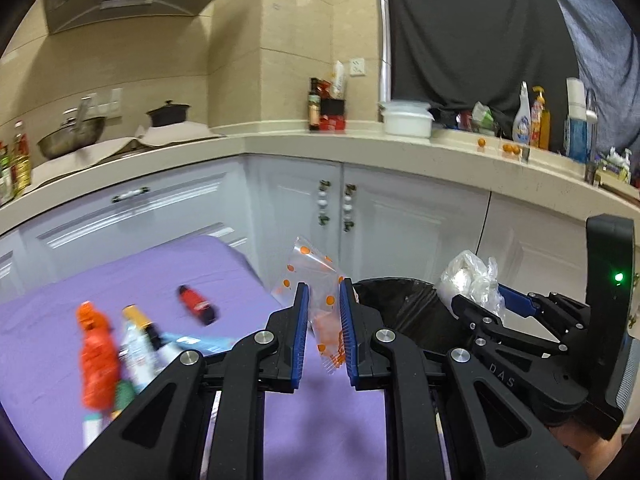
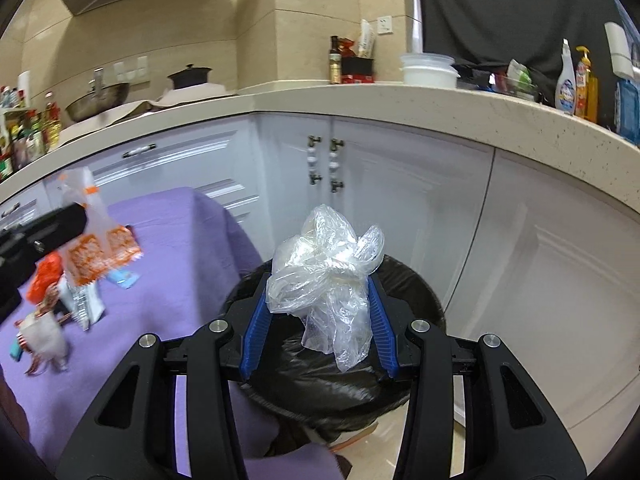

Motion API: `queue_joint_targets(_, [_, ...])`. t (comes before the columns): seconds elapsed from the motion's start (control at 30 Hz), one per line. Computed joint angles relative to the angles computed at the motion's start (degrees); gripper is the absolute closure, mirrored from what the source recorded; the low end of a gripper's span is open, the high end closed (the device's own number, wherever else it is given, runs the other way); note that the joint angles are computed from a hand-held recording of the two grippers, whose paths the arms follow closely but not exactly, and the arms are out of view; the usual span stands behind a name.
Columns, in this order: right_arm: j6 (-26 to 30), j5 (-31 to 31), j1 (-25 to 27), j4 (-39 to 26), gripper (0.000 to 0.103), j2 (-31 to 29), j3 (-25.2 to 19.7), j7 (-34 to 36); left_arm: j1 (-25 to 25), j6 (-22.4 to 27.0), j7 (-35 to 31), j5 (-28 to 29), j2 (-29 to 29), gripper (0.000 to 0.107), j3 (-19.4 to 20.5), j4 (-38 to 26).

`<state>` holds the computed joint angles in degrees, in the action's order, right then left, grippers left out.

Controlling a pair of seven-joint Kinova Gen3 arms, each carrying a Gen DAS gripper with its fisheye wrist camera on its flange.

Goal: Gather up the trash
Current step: 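Carry both bags over the black bin and open both tools to drop them, then grasp the white tissue with the right tool while the left tool grasps the red-white string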

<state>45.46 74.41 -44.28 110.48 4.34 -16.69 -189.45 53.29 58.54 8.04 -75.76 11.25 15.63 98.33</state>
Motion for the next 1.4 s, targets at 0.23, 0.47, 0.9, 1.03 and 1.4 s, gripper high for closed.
queue_joint_targets(0.23, [-6.87,0.06,4.37,0.33,0.059,1.95,3.30,0.68,-1.13,-4.50,-8.17,5.04,7.18,0.091,-3.52,-7.71])
queue_joint_targets(0.47, [-12.11,-1.13,6.34,-0.04,0.056,5.25,6.00,1.72,-2.97,-5.94,-19.97,16.92,11.32,0.088,-5.83,-15.66])
queue_joint_targets(0.9, [-11.92,-1.58,5.72,0.33,0.039,4.80,7.37,-0.20,0.31,-6.59,-22.84,23.45,10.83,0.055,-12.11,-16.93])
queue_joint_targets(1.03, [-9.90,-2.52,4.87,-0.04,0.039,3.69,6.10,0.71,1.63,-5.45,-19.95,20.47,8.68,0.053,-12.05,-14.65])
queue_joint_targets(1.4, [-4.91,-3.15,-0.38,-1.25,0.039,1.23,0.81,0.65,2.74,5.40,-8.71,12.97,-1.43,0.049,-5.99,-2.99])
